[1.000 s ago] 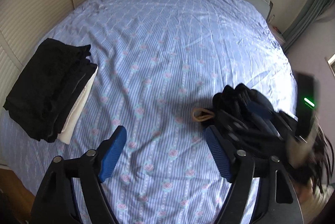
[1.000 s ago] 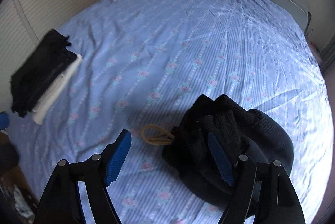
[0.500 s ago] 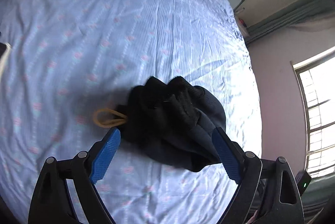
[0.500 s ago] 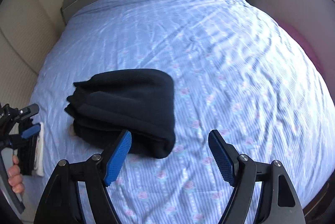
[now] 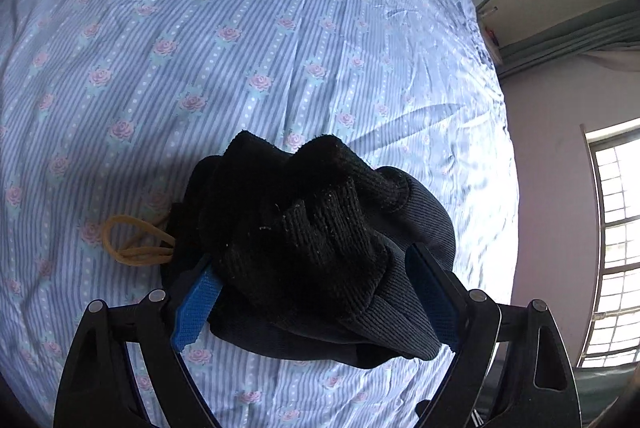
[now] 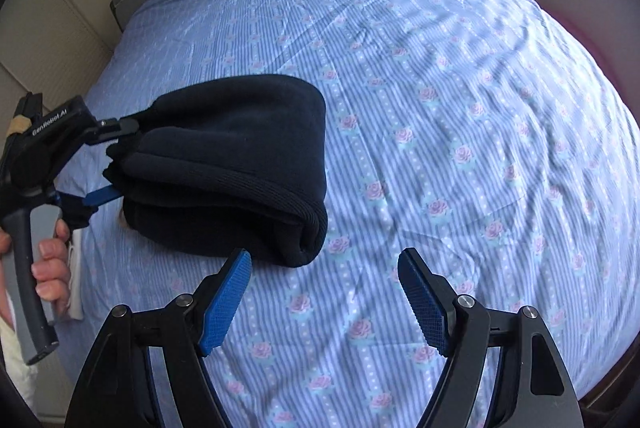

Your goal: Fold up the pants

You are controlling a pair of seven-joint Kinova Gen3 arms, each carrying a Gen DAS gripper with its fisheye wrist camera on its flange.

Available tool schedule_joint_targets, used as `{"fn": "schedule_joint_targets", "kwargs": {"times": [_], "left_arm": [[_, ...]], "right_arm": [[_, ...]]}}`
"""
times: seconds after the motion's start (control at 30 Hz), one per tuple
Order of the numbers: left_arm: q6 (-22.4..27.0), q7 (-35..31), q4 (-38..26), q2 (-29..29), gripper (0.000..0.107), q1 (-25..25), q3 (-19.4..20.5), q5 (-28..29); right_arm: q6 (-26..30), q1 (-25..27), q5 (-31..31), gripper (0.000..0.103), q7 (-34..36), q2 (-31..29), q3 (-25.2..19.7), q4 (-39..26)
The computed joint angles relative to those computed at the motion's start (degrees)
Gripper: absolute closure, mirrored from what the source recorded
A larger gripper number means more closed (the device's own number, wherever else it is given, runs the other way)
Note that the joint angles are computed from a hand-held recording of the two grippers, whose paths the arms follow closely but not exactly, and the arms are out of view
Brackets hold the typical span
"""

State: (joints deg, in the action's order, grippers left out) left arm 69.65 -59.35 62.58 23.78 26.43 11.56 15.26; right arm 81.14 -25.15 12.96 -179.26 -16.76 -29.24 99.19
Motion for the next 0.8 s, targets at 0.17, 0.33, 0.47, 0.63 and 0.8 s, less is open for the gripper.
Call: {"fn": "schedule_joint_targets", "kwargs": {"times": [0.17, 0.33, 0.47, 0.63, 0.8], "left_arm": [[1.82, 1.88, -2.0, 2.48, 0.054, 0.5, -0.63, -0.37], [0.96, -0.62, 0.32, 1.0, 0.082, -3.28, 0.67, 4.25], [0.29, -4.62, 0.24, -2.43, 0.085, -4.98, 1.49, 6.75], [1.71, -8.1, -3.12, -4.21, 0.085, -4.09, 1.18, 4.96], [2.72, -8.92, -2.07, -3.7, 0.087, -2.78, 0.16, 2.17]], "right_arm": [[-6.99, 0.42, -3.8, 0.026, 1.61, -0.68, 3.6, 4.64], [-9.82, 0.32, -3.8, 0.026, 6.24, 2.39, 5.27, 5.11], [-12.81, -0.38, -4.82, 0.026, 8.24, 3.94, 7.14, 6.59], [-13.26, 0.08, -2.58, 0.029, 6.63, 5.75, 7.53, 6.26], [-5.09, -1.44, 2.74, 0.038, 1.12, 7.15, 6.03, 2.85]]}}
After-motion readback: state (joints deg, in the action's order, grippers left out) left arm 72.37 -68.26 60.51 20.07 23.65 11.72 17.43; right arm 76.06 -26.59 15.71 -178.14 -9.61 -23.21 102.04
